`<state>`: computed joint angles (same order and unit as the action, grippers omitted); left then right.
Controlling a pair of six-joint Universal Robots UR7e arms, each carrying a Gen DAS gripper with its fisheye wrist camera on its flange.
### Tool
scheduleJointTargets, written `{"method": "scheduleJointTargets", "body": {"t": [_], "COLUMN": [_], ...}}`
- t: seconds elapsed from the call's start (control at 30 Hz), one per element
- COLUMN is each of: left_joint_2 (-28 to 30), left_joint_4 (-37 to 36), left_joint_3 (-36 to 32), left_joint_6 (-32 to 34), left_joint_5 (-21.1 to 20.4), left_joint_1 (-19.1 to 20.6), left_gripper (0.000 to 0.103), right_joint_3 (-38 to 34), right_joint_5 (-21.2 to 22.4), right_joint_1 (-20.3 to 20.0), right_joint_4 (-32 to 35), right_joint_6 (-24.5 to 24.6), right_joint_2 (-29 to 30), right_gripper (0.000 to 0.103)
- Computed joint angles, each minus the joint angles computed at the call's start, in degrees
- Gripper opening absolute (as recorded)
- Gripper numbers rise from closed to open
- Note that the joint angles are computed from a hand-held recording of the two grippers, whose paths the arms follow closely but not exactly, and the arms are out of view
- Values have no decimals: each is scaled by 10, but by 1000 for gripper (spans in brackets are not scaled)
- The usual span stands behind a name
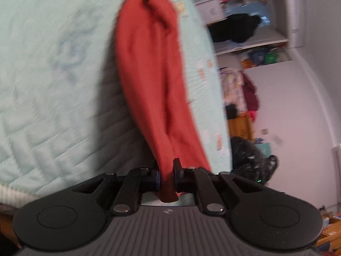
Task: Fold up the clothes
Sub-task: 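Close both tools on the hem end of the red shirt, then lift the held hem end with both tools, fold it toward the collar, release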
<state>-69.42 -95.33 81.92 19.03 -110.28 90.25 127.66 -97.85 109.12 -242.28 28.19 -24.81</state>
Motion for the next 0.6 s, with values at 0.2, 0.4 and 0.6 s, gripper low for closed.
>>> {"method": "scheduleJointTargets", "body": {"t": [0.2,0.4,0.6], "left_joint_2": [20,116,268], "left_joint_4": [-32,-125,-173], "left_joint_3": [-50,-151,-329], "left_joint_6": [1,-47,-140], "left_joint_5": [-94,-138,-62], "left_joint_1": [-36,-90,-118], "left_gripper": [8,8,8], "right_joint_3": [-30,-110,-258], "right_joint_5": [29,68,72], "right_joint_1": [8,-13,-76], "right_joint_4": [20,89,222], "right_joint_6": [-46,-104,-102], "right_joint_2": [-64,-139,-154], "right_gripper": [6,6,6]}}
